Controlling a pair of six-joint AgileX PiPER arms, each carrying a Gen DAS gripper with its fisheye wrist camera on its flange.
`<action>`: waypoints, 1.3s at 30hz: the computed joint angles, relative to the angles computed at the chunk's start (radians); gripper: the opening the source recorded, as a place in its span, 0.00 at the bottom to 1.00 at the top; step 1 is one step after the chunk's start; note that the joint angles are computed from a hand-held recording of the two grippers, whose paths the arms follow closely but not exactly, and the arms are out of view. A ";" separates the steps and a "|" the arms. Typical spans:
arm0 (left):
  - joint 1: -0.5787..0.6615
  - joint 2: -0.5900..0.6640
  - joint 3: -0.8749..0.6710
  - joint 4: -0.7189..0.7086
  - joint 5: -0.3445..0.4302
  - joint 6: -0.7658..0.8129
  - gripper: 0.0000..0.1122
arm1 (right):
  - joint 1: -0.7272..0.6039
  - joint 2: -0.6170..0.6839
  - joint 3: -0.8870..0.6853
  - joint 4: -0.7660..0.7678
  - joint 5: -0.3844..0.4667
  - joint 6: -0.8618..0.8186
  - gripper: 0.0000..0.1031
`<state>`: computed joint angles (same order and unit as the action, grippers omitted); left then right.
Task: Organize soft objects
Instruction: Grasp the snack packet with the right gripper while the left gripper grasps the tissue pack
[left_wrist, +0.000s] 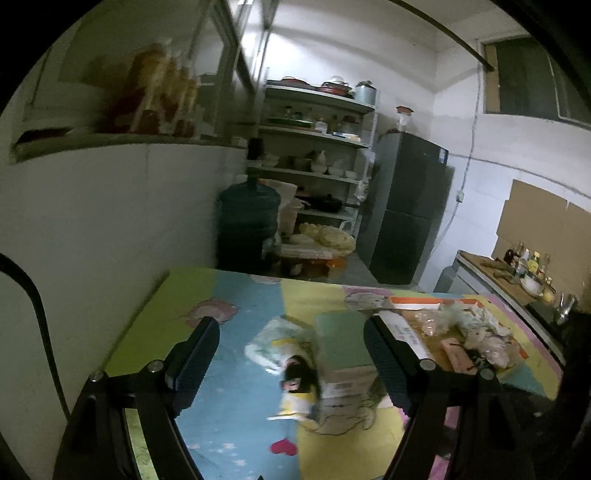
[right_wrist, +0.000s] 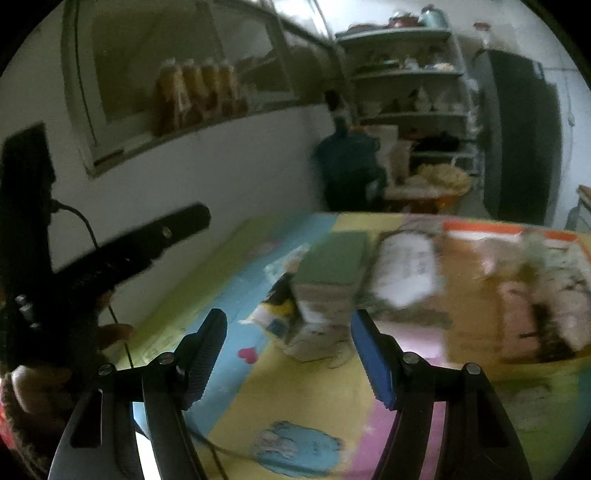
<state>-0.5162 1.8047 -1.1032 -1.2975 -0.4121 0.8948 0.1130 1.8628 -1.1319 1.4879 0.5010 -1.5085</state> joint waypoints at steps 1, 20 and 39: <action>0.009 -0.013 0.023 0.030 0.001 -0.033 0.71 | 0.016 0.016 -0.015 -0.012 -0.011 0.021 0.69; 0.201 0.005 0.133 0.563 0.083 -0.541 0.71 | 0.143 0.322 -0.325 -0.177 -0.022 0.453 0.69; 0.264 0.104 0.064 0.785 0.144 -0.726 0.71 | 0.150 0.406 -0.441 -0.299 -0.024 0.606 0.41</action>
